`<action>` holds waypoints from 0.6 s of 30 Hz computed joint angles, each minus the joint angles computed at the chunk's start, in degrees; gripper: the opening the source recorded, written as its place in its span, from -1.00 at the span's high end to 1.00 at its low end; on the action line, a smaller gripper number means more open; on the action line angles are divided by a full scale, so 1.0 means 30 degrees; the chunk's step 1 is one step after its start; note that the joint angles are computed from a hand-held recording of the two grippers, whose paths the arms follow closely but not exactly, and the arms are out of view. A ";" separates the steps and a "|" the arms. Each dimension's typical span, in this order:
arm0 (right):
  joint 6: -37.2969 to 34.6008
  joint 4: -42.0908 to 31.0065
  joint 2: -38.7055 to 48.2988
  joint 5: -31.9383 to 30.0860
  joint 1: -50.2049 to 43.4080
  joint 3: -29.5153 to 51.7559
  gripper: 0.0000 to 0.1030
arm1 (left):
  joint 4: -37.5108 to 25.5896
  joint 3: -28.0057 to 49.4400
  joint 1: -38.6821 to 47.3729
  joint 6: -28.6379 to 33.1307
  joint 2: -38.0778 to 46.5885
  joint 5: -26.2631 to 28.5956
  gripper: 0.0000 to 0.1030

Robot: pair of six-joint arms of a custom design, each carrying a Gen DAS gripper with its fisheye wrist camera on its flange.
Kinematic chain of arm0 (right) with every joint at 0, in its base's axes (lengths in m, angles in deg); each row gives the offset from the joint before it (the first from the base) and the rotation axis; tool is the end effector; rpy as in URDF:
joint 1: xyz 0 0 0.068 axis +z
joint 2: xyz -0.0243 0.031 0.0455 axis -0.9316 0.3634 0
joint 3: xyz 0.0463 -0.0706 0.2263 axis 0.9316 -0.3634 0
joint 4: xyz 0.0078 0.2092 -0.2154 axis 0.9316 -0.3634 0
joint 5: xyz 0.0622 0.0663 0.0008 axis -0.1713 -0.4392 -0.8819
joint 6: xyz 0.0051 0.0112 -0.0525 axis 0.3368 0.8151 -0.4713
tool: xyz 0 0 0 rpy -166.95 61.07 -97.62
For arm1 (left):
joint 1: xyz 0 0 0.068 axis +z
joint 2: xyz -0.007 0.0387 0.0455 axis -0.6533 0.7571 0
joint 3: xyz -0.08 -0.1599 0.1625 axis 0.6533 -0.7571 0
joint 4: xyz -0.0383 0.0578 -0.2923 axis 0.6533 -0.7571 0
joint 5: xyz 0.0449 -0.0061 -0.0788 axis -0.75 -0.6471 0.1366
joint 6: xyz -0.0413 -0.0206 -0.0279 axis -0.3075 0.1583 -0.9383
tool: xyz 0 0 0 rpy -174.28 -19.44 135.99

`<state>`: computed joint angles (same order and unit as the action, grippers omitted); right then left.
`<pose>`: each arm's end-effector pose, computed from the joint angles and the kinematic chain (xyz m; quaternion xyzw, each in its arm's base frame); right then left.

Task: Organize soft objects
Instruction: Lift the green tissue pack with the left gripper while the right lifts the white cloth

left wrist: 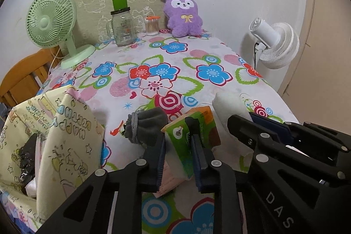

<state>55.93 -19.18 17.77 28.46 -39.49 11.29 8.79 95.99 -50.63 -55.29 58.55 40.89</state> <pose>0.2501 0.1197 0.0229 0.2387 0.8912 0.0032 0.3857 0.3165 -0.0687 0.0285 0.3546 0.8586 -0.1308 0.3463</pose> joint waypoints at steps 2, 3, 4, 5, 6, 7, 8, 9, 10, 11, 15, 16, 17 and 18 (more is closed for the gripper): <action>0.0188 -0.0272 -0.0235 0.0266 0.0334 0.0008 0.64 | -0.0055 -0.0175 0.0189 0.0050 -0.0279 0.0164 0.62; 0.0258 -0.0375 -0.0313 0.0369 0.0461 0.0021 0.64 | -0.0091 -0.0323 0.0329 0.0110 -0.0481 0.0280 0.63; 0.0322 -0.0513 -0.0397 0.0490 0.0607 0.0055 0.64 | -0.0114 -0.0473 0.0455 0.0150 -0.0670 0.0369 0.63; 0.0418 -0.0692 -0.0498 0.0659 0.0779 0.0087 0.64 | -0.0133 -0.0585 0.0559 0.0192 -0.0835 0.0458 0.64; 0.0451 -0.0790 -0.0611 0.0736 0.0871 0.0077 0.64 | -0.0181 -0.0639 0.0642 0.0247 -0.0952 0.0538 0.65; 0.0559 -0.0944 -0.0763 0.0906 0.1073 0.0069 0.64 | -0.0167 -0.0831 0.0780 0.0286 -0.1221 0.0640 0.65; 0.0645 -0.1069 -0.0870 0.1041 0.1218 0.0076 0.64 | -0.0186 -0.0928 0.0878 0.0335 -0.1375 0.0739 0.66; 0.0716 -0.1178 -0.0965 0.1170 0.1357 0.0083 0.64 | -0.0228 -0.1057 0.1002 0.0396 -0.1595 0.0861 0.67; 0.0848 -0.1412 -0.1153 0.1376 0.1575 0.0096 0.64 | -0.0274 -0.1195 0.1118 0.0449 -0.1834 0.0971 0.67; 0.0922 -0.1532 -0.1293 0.1506 0.1711 0.0066 0.64 | -0.0322 -0.1307 0.1212 0.0496 -0.2030 0.1061 0.68; 0.1257 -0.2267 -0.1902 0.2082 0.2320 0.0111 0.64 | -0.0643 -0.1802 0.1676 0.0696 -0.3041 0.1503 0.68; 0.1345 -0.2475 -0.2077 0.2234 0.2474 0.0121 0.64 | -0.0752 -0.1871 0.1764 0.0749 -0.3235 0.1584 0.68; 0.1503 -0.2834 -0.2307 0.2438 0.2679 0.0176 0.64 | -0.0903 -0.1983 0.1896 0.0823 -0.3540 0.1716 0.68; 0.1571 -0.3035 -0.2404 0.2552 0.2788 0.0248 0.64 | -0.1036 -0.2050 0.1993 0.0868 -0.3784 0.1816 0.68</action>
